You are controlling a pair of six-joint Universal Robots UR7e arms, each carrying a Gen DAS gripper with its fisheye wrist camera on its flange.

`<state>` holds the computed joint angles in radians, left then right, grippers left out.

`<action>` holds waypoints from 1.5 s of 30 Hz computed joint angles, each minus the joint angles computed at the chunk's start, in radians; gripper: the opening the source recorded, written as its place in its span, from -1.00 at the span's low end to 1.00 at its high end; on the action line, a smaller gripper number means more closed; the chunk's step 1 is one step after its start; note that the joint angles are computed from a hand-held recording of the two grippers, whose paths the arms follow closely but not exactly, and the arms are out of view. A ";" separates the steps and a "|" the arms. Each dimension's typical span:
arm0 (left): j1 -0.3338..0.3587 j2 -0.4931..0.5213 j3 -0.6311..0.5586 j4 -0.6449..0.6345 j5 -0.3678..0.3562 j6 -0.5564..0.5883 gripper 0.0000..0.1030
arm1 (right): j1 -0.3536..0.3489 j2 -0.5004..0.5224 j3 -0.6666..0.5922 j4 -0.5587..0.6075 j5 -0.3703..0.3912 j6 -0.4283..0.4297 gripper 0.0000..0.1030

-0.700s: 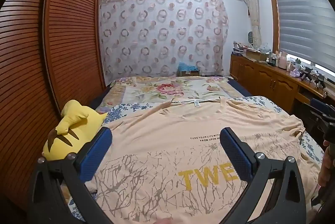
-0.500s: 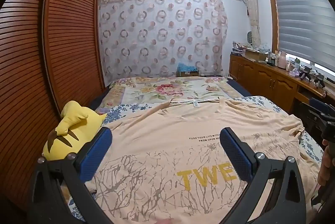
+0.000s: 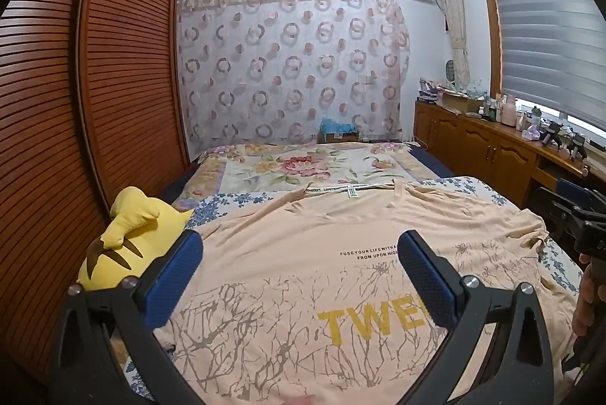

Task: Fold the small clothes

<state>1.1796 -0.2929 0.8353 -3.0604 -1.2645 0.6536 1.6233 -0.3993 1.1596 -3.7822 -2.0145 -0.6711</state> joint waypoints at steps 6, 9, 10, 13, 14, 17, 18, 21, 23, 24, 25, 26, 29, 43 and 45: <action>0.001 0.000 0.001 -0.003 -0.002 0.003 1.00 | 0.000 0.002 -0.004 0.002 -0.001 0.000 1.00; 0.001 0.000 0.001 -0.005 -0.001 0.005 1.00 | 0.001 0.003 -0.006 0.002 -0.001 0.001 1.00; 0.001 0.000 0.002 -0.006 -0.002 0.005 1.00 | 0.001 0.003 -0.005 0.002 -0.001 0.000 1.00; 0.001 0.000 0.001 -0.005 -0.002 0.005 1.00 | 0.001 0.003 -0.005 0.002 -0.001 0.000 1.00; 0.001 0.000 0.001 -0.005 -0.002 0.006 1.00 | 0.001 0.003 -0.005 0.001 -0.001 0.000 1.00; 0.001 0.000 0.002 -0.008 -0.002 0.006 1.00 | 0.001 0.003 -0.005 0.000 -0.001 0.001 1.00; 0.001 0.000 0.002 -0.006 -0.004 0.006 1.00 | 0.002 0.004 -0.007 0.001 -0.002 0.001 1.00; 0.001 0.001 0.002 -0.008 -0.003 0.007 1.00 | 0.002 0.003 -0.004 -0.002 -0.002 -0.001 1.00; 0.001 0.000 0.003 -0.008 -0.003 0.007 1.00 | 0.002 0.005 -0.008 0.000 -0.001 0.000 1.00; 0.001 0.001 0.003 -0.009 -0.003 0.007 1.00 | 0.002 0.004 -0.005 -0.002 -0.002 0.000 1.00; 0.001 0.000 0.005 -0.010 -0.003 0.007 1.00 | 0.002 0.005 -0.008 0.000 -0.001 0.001 1.00; 0.001 0.001 0.004 -0.010 -0.003 0.008 1.00 | 0.002 0.005 -0.008 0.000 -0.002 0.000 1.00; 0.000 0.001 0.003 -0.009 -0.002 0.007 1.00 | 0.002 0.005 -0.008 -0.001 -0.001 0.001 1.00; -0.001 0.000 0.004 -0.011 -0.001 0.007 1.00 | 0.006 0.014 -0.018 -0.002 -0.006 0.000 1.00; -0.001 0.000 0.005 -0.013 -0.001 0.007 1.00 | 0.005 0.015 -0.021 0.000 -0.004 0.000 1.00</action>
